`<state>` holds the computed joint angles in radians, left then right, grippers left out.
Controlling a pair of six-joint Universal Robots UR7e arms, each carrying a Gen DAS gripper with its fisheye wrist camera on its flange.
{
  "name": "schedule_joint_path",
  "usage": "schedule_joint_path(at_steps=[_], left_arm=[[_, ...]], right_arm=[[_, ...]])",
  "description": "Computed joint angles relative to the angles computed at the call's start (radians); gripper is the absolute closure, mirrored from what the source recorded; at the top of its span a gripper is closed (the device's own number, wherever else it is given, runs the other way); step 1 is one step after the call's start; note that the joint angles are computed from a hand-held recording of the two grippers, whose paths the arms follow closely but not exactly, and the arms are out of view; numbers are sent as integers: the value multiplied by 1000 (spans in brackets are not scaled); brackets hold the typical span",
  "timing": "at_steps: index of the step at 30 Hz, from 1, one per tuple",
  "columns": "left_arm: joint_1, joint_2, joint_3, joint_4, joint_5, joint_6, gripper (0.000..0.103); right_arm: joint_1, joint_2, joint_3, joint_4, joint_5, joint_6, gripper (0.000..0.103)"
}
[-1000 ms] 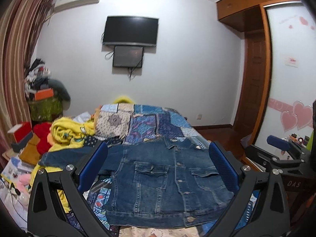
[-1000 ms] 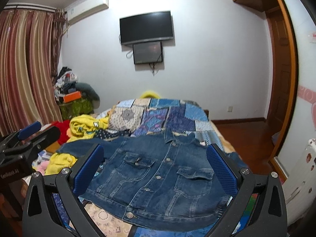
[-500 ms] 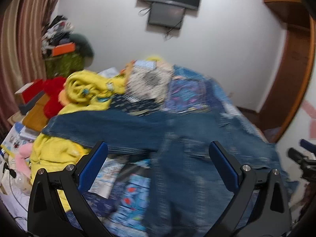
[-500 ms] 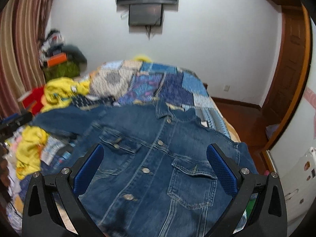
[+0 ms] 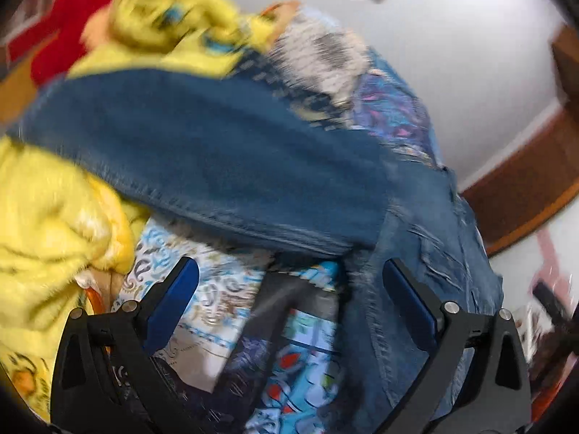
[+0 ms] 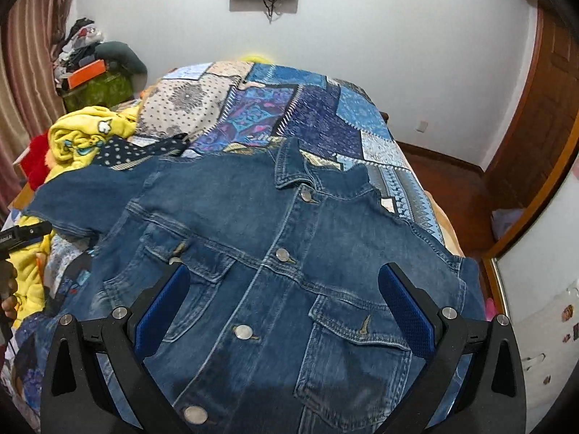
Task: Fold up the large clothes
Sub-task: 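Lower the left tool to the jacket sleeve and close on it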
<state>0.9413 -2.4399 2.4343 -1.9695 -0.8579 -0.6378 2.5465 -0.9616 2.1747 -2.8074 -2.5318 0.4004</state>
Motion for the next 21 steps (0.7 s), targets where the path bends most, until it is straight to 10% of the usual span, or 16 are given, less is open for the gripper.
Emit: schedule_joint_path(at_steps=[5,12,17,21], left_arm=[[251,102,5,-276,-170,118,10],[414,217,-29,-455,-263,171,31],[353,209,-45,-426,-153,144,53],[117,147,-70,-170,158,17,83]], right_arm=[[-54,-36,24,-8,110,57,0],[-114,-79,66,-61,247,151,0],[-127,-117,78,-37,271,197,0],[-107,-146,80,-5,232,200,0]])
